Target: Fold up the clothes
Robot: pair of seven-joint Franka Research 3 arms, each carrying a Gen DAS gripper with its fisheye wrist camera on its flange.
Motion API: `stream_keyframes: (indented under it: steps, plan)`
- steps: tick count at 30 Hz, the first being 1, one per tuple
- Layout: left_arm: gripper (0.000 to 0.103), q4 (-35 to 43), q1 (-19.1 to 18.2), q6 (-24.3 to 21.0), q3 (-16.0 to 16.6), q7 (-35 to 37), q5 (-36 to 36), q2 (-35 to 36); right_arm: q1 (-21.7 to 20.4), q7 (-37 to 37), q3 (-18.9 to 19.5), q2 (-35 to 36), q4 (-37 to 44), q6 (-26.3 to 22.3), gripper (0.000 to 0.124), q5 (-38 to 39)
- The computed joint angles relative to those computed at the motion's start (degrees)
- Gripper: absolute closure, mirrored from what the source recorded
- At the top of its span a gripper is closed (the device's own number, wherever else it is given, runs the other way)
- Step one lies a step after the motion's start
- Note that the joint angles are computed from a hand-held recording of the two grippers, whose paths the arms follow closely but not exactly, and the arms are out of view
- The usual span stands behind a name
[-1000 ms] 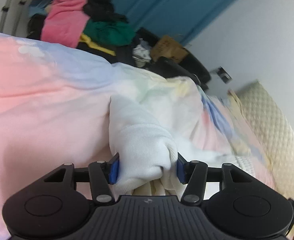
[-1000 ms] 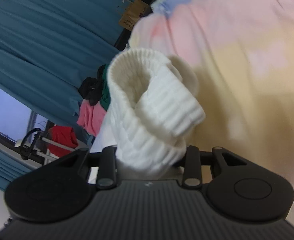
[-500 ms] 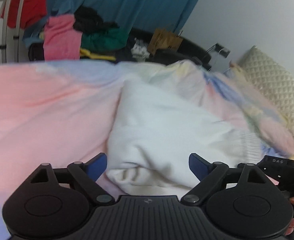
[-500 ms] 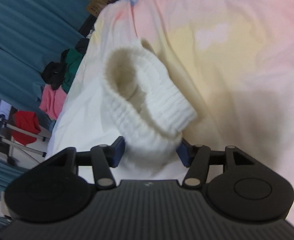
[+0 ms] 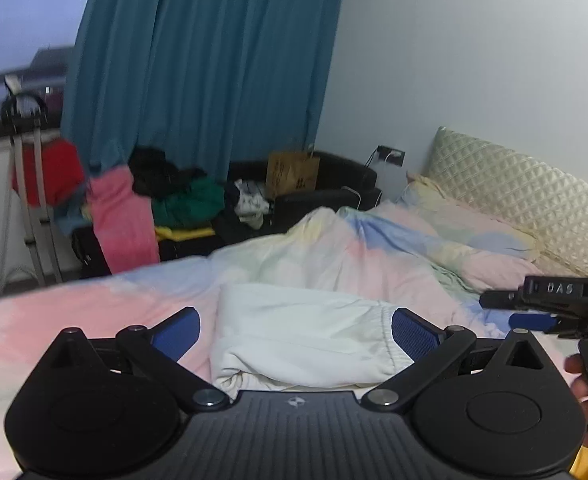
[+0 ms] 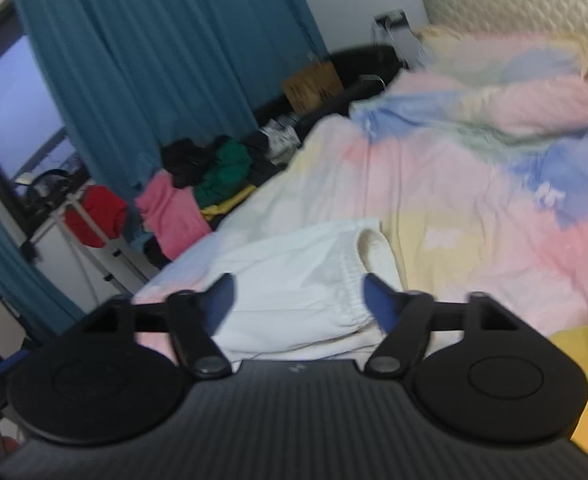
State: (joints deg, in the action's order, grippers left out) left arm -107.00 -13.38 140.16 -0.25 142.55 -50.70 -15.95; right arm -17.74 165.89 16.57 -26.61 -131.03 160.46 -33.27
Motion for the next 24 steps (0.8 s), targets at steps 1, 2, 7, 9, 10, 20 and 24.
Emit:
stream_keyframes:
  steps: [1, 2, 7, 9, 10, 20, 24]
  plan:
    - [0.0, -1.76, 0.25, -0.29, 0.2, 0.26, 0.26, -2.66, 0.44, -0.22, 0.26, -1.94, -1.01, -0.16, 0.036, -0.36]
    - [0.0, -3.22, 0.21, -0.54, 0.6, 0.28, 0.59, -4.99, 0.78, -0.62, 0.64, -3.84, -1.92, -0.35, 0.035, -0.52]
    - [0.0, -11.34, -1.74, 1.06, 3.67, -0.69, 1.46, -15.75, 2.59, -3.69, 3.68, -11.47, -4.52, -1.89, 0.034, 1.55]
    - [0.0, -14.69, -2.41, 1.95, 4.65, -0.32, 2.93, -19.86, 2.34, -3.88, 5.64, -14.67, -6.16, -1.71, 0.034, 2.38]
    - [0.0, -16.23, -2.59, 2.35, 4.96, -0.37, 3.95, -21.82, 1.99, -4.04, 6.73, -16.0, -6.8, -1.69, 0.034, 2.73]
    - [0.0, -31.45, -5.66, 8.07, 8.92, -2.21, 10.9, -38.09, -1.54, -3.68, 19.12, -24.9, -10.15, -4.69, 0.034, 3.84]
    - [0.0, -35.75, -6.81, 10.42, 10.67, -2.78, 13.68, -42.07, -3.7, -1.36, 23.35, -26.89, -11.33, -4.72, 0.033, 3.77]
